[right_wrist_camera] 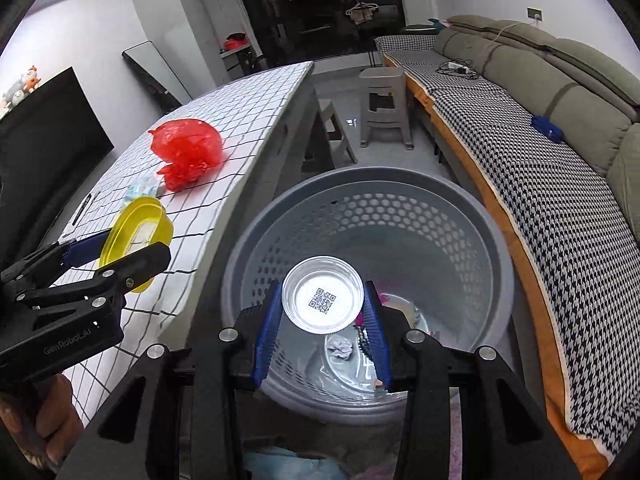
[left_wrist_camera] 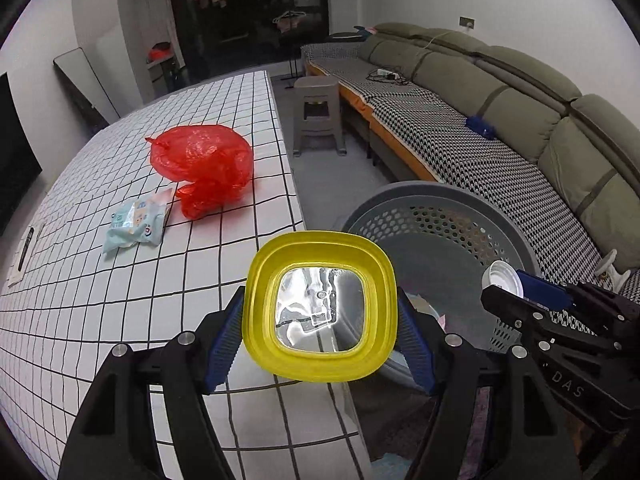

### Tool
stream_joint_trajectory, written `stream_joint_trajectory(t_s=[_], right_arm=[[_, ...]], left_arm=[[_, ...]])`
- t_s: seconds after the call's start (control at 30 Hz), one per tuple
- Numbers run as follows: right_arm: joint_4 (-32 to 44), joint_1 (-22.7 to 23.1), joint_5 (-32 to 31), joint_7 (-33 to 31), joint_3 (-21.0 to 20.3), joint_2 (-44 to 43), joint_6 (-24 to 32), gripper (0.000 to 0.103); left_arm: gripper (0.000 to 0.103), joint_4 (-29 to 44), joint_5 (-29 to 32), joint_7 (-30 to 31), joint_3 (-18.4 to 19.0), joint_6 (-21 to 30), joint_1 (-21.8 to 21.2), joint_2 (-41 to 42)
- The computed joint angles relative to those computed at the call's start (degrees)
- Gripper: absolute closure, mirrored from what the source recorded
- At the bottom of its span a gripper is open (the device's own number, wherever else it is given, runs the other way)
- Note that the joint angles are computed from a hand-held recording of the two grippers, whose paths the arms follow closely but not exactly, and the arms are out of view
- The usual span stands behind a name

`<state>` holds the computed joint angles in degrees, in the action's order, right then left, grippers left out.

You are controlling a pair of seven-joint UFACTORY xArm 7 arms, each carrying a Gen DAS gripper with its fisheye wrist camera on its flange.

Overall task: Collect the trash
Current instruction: 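Carry the yellow lid and white cap over the basket and open both tools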

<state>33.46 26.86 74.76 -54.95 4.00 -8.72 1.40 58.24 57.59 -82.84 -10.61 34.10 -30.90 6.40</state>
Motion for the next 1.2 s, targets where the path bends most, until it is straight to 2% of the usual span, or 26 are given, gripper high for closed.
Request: stream_joint_trajectory(t_s=[0.23, 0.5, 0.97, 1.17, 1.2], right_arm=[[0.51, -2.15, 1.25, -1.83, -0.67, 1.13, 1.05, 0.064], [1.25, -5.00, -0.44, -1.65, 0.34, 2.98, 2.11, 0.064], [2.62, -8.23, 1.43, -4.77, 1.10, 4.42, 3.14, 0.064], [3.41, -9.06, 5.86, -9.10, 1.45, 4.73, 2.32, 0.063], [3.40, -9.13, 6.35, -9.48, 1.56, 4.65, 2.11, 0.060]], left_arm=[[0.035, 3.54, -0.95, 2.02, 0.61, 0.50, -1.00, 3.28], [0.035, 6.22, -2.65, 3.73, 2.13, 0.66, -2.65, 6.01], [0.034, 9.21, -4.01, 4.16, 3.48, 0.51, -4.57, 8.73], [0.032, 10.02, -4.20, 3.68, 4.17, 0.60, -5.59, 9.65], [0.031, 10.06, -3.92, 3.34, 4.27, 0.78, -5.79, 9.63]])
